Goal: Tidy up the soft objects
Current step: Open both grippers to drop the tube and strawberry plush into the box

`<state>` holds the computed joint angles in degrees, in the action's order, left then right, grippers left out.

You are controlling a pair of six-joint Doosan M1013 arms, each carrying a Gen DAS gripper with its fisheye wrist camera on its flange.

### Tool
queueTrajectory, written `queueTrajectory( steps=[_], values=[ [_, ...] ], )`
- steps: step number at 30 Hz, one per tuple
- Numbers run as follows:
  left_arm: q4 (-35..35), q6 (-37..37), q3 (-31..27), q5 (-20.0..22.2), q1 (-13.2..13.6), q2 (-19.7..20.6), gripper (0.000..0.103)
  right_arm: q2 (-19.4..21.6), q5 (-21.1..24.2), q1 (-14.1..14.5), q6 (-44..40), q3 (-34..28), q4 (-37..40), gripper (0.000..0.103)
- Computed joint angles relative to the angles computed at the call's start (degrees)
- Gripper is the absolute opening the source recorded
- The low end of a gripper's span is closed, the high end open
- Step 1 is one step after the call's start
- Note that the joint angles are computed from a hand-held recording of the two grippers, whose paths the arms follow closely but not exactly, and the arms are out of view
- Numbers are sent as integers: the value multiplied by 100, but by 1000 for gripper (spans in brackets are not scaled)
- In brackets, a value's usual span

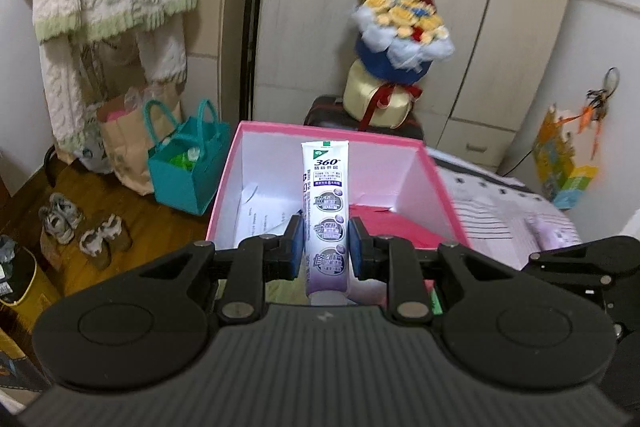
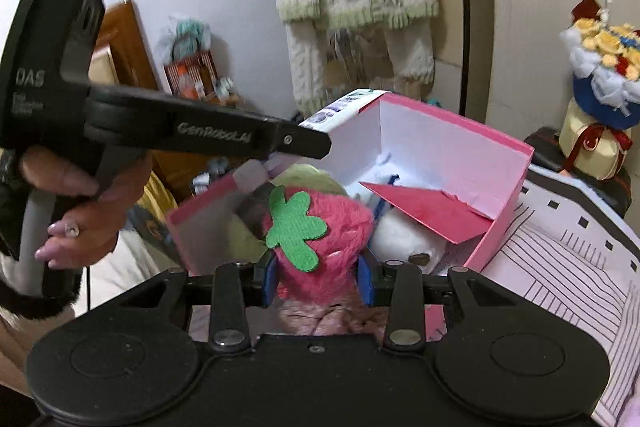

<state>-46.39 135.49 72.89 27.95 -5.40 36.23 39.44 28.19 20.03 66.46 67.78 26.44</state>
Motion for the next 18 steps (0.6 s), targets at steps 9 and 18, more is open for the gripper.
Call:
queueTrajectory(
  steps=[9,18],
  values=[
    [1154,-1317,-688,449,-68,474,23,434,541,99,669,-686,-1328,46],
    [580,-952,-486,368,-55,388,29,283,-31,273,1615,-294,-2651,64]
  ],
)
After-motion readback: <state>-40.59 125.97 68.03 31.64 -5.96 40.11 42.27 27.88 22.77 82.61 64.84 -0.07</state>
